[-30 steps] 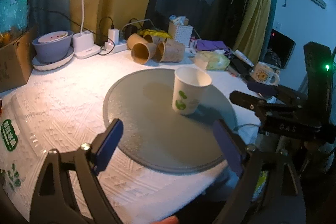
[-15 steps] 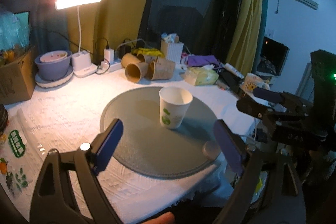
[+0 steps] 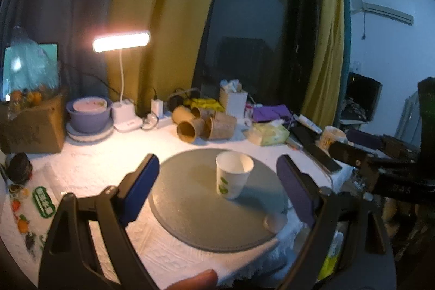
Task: Flip cup upright
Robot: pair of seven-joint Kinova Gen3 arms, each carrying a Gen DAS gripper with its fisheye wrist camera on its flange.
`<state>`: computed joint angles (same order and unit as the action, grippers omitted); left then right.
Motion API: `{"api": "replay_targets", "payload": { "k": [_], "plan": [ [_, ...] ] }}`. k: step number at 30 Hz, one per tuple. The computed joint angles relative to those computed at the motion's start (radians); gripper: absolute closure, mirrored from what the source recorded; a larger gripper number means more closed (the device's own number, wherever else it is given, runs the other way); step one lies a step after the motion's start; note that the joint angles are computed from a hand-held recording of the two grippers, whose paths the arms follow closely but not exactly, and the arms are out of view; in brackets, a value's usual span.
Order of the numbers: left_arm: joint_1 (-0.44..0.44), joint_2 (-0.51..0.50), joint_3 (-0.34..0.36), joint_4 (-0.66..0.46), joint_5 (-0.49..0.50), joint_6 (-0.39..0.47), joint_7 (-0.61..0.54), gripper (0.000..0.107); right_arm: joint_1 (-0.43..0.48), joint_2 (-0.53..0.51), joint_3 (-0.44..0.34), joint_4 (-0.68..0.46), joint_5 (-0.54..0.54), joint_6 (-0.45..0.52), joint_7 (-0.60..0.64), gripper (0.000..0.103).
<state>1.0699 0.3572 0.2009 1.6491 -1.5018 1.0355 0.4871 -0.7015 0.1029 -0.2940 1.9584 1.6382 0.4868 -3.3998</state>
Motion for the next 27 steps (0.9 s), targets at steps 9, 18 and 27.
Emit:
{"api": "replay_targets", "payload": {
  "k": [9, 18, 27],
  "plan": [
    [0.039, -0.007, 0.015, -0.011, -0.091, 0.063, -0.051, 0.018, -0.019, -0.064, -0.023, 0.033, 0.025, 0.077, -0.030, 0.028],
    [0.045, -0.001, 0.020, -0.031, -0.080, 0.072, -0.082, 0.018, -0.020, -0.080, -0.031, 0.046, 0.028, 0.091, -0.039, 0.028],
    [0.047, -0.002, 0.018, -0.028, -0.080, 0.065, -0.077, 0.018, -0.015, -0.079, -0.028, 0.045, 0.014, 0.082, -0.027, 0.028]
  ]
}}
